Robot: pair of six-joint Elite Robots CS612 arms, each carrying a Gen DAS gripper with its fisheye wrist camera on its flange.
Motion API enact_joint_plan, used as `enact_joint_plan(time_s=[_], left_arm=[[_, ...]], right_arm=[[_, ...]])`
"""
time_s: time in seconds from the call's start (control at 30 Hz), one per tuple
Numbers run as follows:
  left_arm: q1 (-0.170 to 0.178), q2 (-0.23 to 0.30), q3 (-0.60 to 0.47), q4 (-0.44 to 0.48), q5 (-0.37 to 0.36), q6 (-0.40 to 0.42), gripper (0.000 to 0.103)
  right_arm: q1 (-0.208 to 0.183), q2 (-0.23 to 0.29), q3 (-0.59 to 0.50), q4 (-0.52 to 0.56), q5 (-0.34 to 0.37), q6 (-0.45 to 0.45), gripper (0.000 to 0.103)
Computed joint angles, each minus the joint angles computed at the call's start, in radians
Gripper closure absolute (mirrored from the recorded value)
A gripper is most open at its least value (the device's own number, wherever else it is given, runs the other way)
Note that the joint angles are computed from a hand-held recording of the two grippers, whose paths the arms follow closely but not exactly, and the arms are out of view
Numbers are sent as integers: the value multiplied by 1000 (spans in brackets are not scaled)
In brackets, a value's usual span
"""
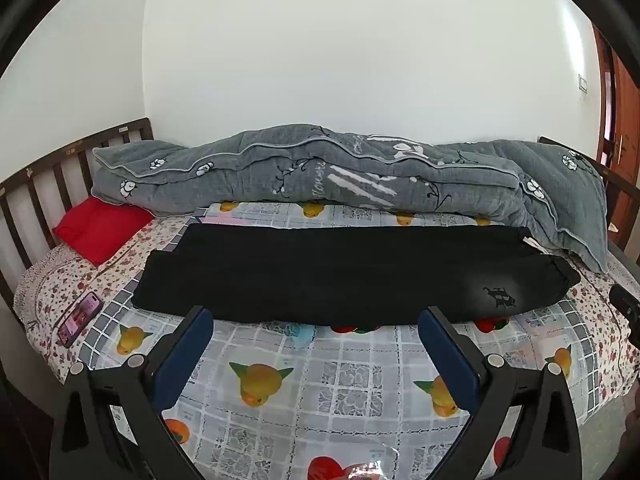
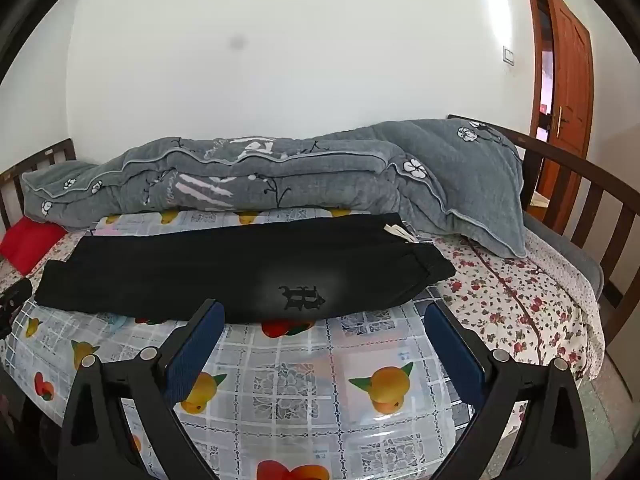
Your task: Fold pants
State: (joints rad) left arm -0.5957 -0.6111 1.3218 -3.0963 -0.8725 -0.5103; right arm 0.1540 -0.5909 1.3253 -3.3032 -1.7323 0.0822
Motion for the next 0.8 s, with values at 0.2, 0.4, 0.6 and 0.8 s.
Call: enact_joint_plan(time_s=[0.2, 0.4, 0.6, 0.8], left_arm=[[8, -9, 12, 6, -31, -18, 0], [7, -12, 11, 6, -21, -18, 0], [8, -13, 16, -4, -15, -26, 0], [7, -16, 29, -22, -15, -30, 0]], right_arm=[[1, 0, 4, -6, -5, -9, 4], [3, -8, -8, 4, -11, -2, 4], [5, -8, 3, -17, -22, -6, 4], [5, -8, 7, -19, -21, -4, 4]])
